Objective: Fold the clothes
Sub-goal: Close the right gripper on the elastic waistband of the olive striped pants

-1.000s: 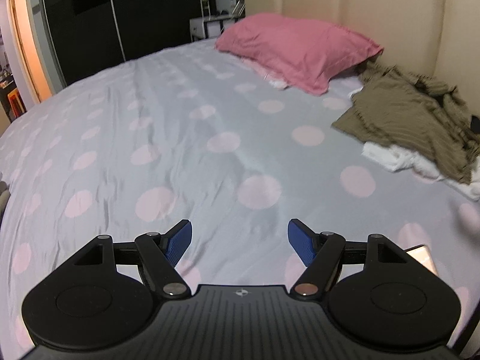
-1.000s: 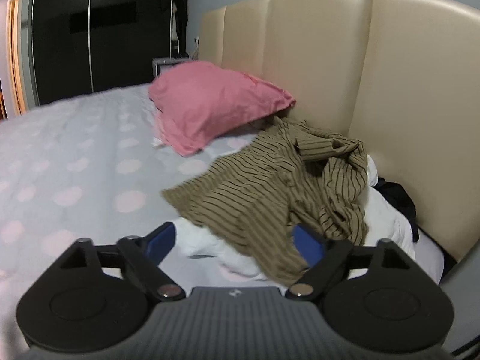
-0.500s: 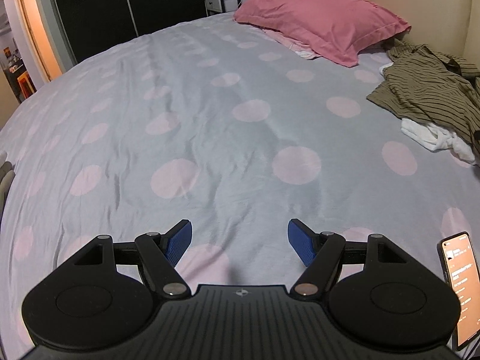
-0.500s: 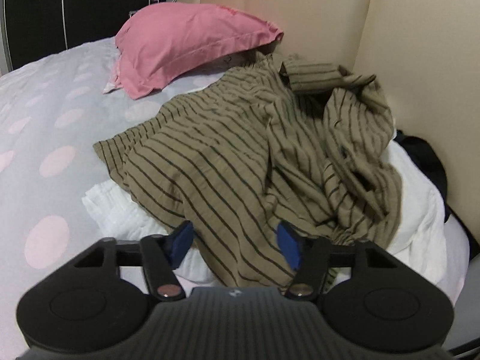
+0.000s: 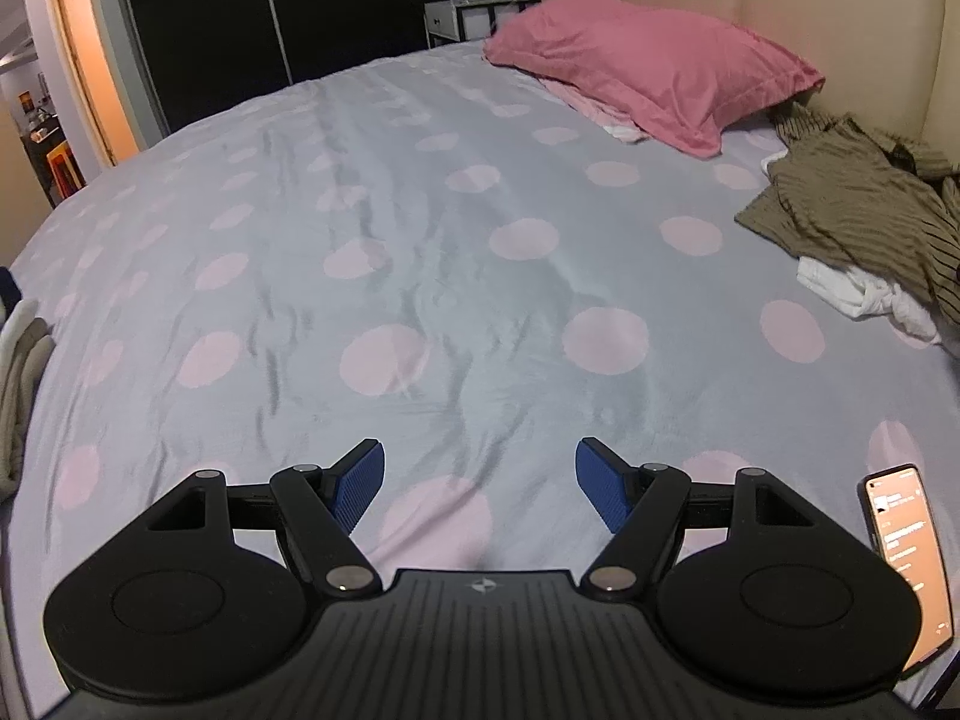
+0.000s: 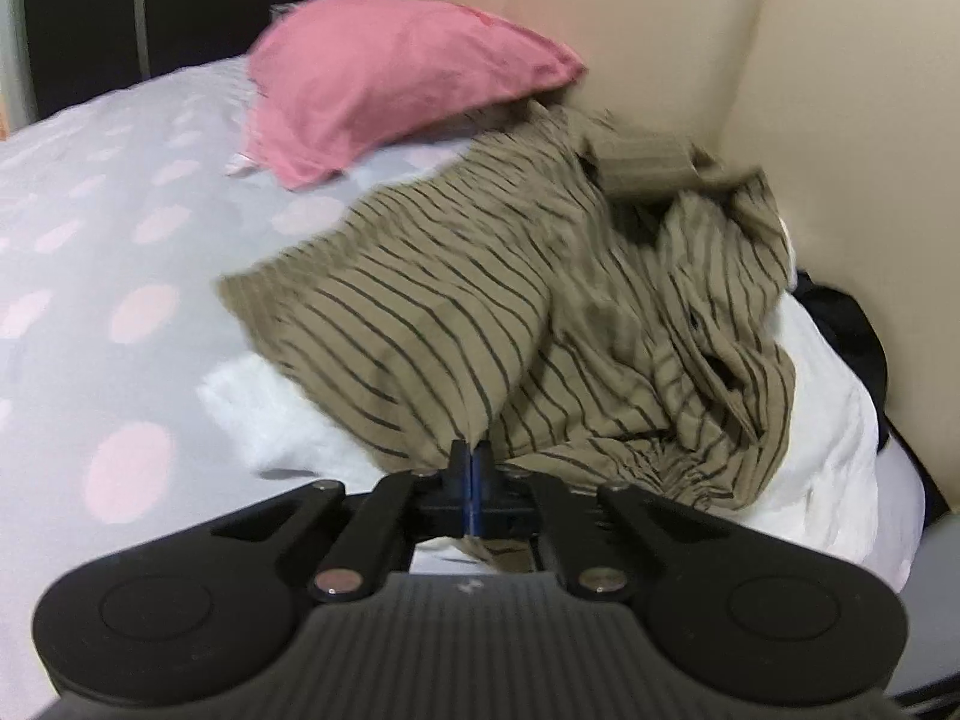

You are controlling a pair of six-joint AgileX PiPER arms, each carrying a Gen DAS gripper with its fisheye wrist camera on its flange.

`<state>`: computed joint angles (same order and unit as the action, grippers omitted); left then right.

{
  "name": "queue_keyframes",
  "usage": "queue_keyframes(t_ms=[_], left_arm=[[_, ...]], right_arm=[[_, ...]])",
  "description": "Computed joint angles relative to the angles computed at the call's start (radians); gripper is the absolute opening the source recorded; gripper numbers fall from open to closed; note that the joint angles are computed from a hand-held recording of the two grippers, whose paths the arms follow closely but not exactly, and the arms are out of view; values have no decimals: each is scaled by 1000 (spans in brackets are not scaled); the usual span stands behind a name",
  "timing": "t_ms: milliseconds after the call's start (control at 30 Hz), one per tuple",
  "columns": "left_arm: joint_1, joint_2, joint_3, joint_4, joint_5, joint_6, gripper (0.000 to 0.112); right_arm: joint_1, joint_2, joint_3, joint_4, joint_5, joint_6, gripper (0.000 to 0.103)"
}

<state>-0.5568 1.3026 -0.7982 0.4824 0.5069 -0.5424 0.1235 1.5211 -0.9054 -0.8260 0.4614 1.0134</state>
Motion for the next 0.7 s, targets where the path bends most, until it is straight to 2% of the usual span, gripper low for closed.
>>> queue_keyframes(t_ms=[167,267,367,467,567,700], left_arm=[[47,-140,28,-89,56,117,70],[109,-243,40,-158,94,219,70],[203,-342,42,-252,139,361,70],[343,-425,30,-388,188,561,70],[523,-485,15,-563,250,797,70],[837,-521,-2,-847,365,1172,70]], right_arm=[[139,-93,-60,172,98,-152,1],[265,-117,-125,190,184,-150,1],[379,-142,-186,272,198,-201,0],[567,-129,-292,288,260,-220,0],[757,-46,-461,260,355,-230,0],[857,81,-650,238,447,-226,1]])
